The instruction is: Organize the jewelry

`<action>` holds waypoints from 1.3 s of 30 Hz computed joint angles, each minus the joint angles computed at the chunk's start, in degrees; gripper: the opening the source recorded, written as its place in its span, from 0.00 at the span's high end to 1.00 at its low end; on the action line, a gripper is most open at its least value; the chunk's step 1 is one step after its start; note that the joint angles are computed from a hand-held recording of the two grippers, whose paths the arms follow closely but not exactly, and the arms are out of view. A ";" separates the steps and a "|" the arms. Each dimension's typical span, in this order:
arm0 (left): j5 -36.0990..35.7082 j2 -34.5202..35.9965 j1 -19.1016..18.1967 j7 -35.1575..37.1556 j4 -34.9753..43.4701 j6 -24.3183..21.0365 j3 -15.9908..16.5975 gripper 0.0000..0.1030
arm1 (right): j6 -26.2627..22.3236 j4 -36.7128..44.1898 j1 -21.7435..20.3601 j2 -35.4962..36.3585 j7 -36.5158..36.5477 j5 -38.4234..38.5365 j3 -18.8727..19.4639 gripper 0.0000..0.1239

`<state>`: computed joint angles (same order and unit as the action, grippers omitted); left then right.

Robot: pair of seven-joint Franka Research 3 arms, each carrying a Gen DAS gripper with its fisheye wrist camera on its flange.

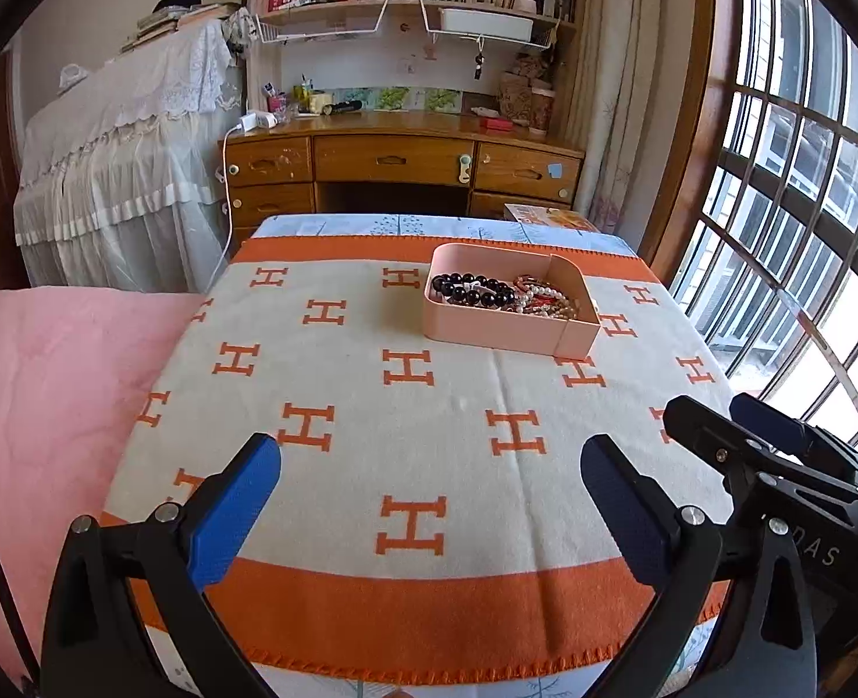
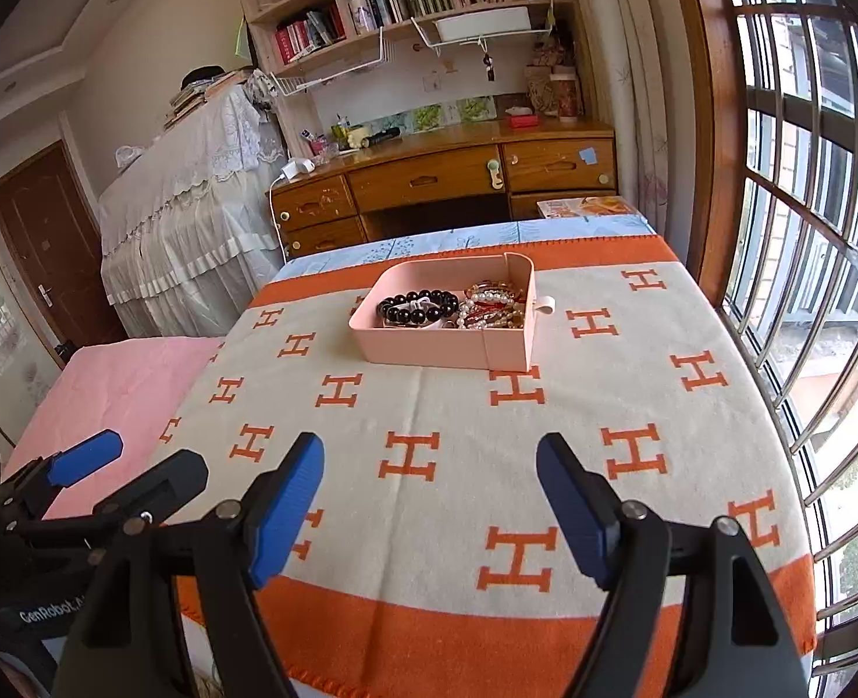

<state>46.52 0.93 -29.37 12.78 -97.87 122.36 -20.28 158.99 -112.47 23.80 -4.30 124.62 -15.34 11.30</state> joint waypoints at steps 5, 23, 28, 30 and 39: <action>5.70 -0.29 -2.27 -2.75 1.06 -7.42 -1.80 0.01 | 0.03 -3.09 -2.02 -3.89 8.92 -8.12 2.27 0.38; 8.58 -0.37 -4.61 -5.90 2.49 -13.45 -2.25 0.01 | 0.72 -5.93 -6.61 -8.47 17.99 -19.86 6.83 0.38; 8.36 -0.63 -4.38 -6.72 2.22 -13.46 -2.33 0.01 | 0.56 -5.68 -6.33 -8.10 16.51 -18.79 6.80 0.38; 8.37 -0.62 -4.29 -6.67 2.16 -13.23 -2.35 0.01 | 0.70 -5.53 -6.31 -7.94 16.34 -18.85 6.86 0.38; 8.59 0.15 -4.55 -6.80 3.01 -13.91 -2.20 0.01 | 0.66 -4.88 -5.72 -7.36 15.23 -18.29 6.61 0.38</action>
<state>55.10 1.08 -33.92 5.98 -94.86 108.46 -22.48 159.65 -117.35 18.08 -11.65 139.85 -33.64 17.91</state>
